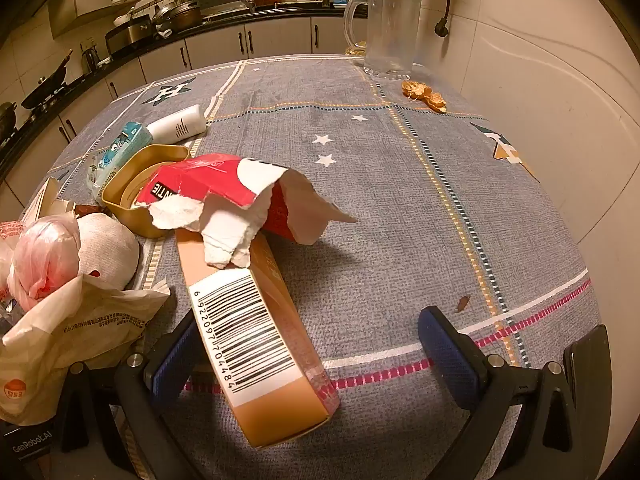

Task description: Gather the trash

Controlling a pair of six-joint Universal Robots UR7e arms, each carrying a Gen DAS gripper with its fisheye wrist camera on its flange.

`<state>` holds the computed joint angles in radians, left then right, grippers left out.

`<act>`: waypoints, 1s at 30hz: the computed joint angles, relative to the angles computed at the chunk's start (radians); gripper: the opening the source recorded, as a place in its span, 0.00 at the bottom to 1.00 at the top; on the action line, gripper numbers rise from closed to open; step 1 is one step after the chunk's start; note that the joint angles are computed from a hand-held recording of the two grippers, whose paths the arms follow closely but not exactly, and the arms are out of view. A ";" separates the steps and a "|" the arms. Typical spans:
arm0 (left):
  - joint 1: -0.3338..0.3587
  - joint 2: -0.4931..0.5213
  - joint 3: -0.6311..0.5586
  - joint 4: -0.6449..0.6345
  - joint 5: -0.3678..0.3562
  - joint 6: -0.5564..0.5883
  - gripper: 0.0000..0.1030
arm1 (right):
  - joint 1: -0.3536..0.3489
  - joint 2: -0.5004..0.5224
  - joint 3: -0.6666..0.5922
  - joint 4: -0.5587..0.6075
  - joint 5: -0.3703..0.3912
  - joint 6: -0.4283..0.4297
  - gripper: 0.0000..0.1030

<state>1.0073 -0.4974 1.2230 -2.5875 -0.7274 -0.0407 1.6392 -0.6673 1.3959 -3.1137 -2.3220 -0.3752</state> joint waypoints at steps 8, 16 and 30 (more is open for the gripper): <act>-0.034 -0.097 0.190 -0.156 0.057 0.054 1.00 | -0.004 -0.067 0.068 0.085 0.016 0.007 1.00; -0.102 -0.185 0.423 -0.541 0.088 0.221 1.00 | 0.036 -0.188 0.308 -0.173 0.026 -0.096 1.00; -0.160 -0.211 0.568 -0.990 0.174 0.409 1.00 | 0.105 -0.205 0.481 -0.520 0.166 -0.170 0.97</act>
<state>0.8471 -0.7084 1.7906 -3.5779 -0.5531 0.3680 1.7445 -0.8726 1.8767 -3.6337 -2.1563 -0.5453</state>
